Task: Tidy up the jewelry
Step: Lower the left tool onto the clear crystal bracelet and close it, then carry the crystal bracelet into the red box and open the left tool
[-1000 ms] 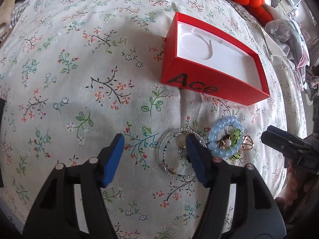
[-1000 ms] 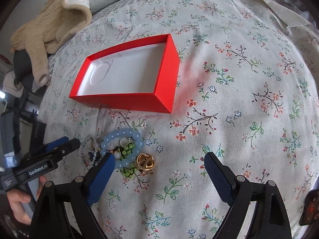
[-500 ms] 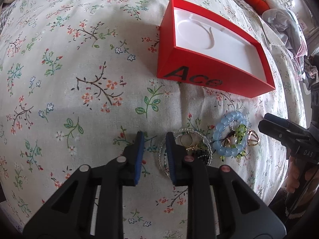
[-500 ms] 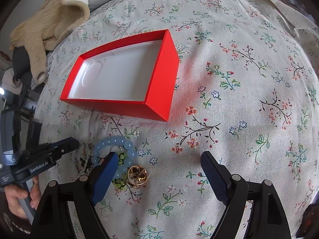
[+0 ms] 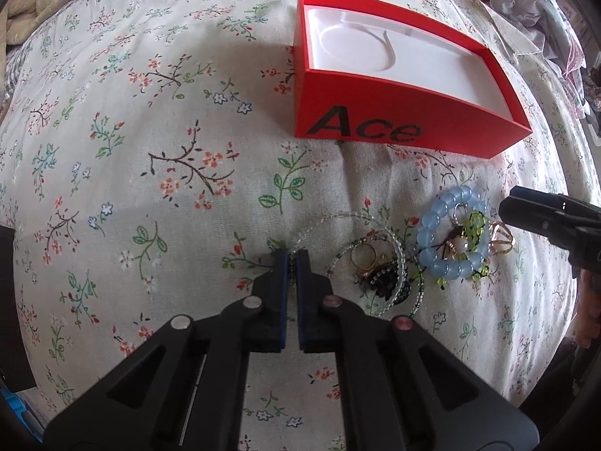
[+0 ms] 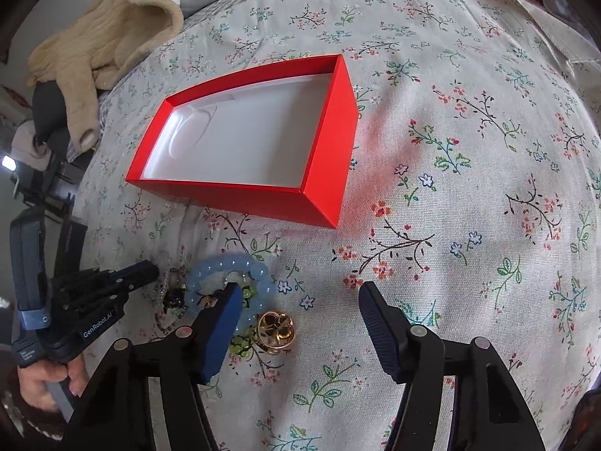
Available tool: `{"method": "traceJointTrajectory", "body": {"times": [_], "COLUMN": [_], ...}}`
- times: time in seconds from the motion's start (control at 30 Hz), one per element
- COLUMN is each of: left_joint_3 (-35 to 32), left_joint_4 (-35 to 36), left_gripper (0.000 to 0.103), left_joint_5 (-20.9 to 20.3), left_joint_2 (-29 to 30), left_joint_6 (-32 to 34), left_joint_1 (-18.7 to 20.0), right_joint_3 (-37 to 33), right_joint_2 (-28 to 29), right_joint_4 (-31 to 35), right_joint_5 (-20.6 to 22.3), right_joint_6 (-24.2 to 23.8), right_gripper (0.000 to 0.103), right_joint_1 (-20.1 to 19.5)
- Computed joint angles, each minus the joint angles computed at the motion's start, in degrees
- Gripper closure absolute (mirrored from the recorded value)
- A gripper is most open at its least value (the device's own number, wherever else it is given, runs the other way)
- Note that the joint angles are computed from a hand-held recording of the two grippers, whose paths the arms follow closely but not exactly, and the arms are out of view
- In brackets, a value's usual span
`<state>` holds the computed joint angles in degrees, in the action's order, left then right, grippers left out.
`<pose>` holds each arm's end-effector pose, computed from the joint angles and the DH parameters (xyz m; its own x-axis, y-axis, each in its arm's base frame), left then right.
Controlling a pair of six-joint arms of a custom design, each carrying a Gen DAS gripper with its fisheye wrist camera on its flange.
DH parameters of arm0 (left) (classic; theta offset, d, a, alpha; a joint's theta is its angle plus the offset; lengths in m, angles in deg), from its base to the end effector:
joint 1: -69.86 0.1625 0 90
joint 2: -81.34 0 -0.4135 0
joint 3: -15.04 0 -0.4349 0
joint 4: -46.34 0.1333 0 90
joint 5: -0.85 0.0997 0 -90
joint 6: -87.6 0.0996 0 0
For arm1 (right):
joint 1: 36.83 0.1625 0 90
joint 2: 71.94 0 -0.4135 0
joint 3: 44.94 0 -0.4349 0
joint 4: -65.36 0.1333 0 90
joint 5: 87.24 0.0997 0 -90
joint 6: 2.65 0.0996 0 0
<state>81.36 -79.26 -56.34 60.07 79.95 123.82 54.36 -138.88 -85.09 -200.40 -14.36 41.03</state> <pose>-0.3058 -0.7386 -0.0942 -0.6989 0.4552 -0.5516 0.4917 0.8659 0.0916 -0.0469 -0.6654 0.2763 -0.8797 0.1916 0.4353 0.0071 0.9205 -0.3906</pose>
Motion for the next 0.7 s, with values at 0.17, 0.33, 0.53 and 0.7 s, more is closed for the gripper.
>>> {"method": "traceJointTrajectory", "body": {"times": [0.17,0.33,0.53,0.7], "left_joint_3": [1.5,2.3,4.3,7.0], "left_joint_4": [-2.6,-4.7,-7.5,-11.4], "left_gripper": [0.098,0.098,0.098,0.098], "left_joint_5": [-1.2,-1.5,-2.1,-2.8], "left_joint_2": [-0.9,-1.2,-2.6,-4.7], "left_joint_6": [0.0,-0.4,-0.7,-0.4], "left_joint_1": [0.0,0.0,0.0,-0.7], "right_joint_3": [-0.9,-0.9,-0.4,1.6], "right_joint_2": [0.7,1.1,0.9,-1.4], "right_joint_4": [1.8,1.6,1.8,-1.5], "right_joint_5": [3.3,5.3,6.2,7.8], "right_joint_6": [2.0,3.1,2.3,1.5], "right_gripper": [0.064,0.079,0.092,0.092], "right_joint_1": [-0.9,-1.7,-1.0,0.2]}}
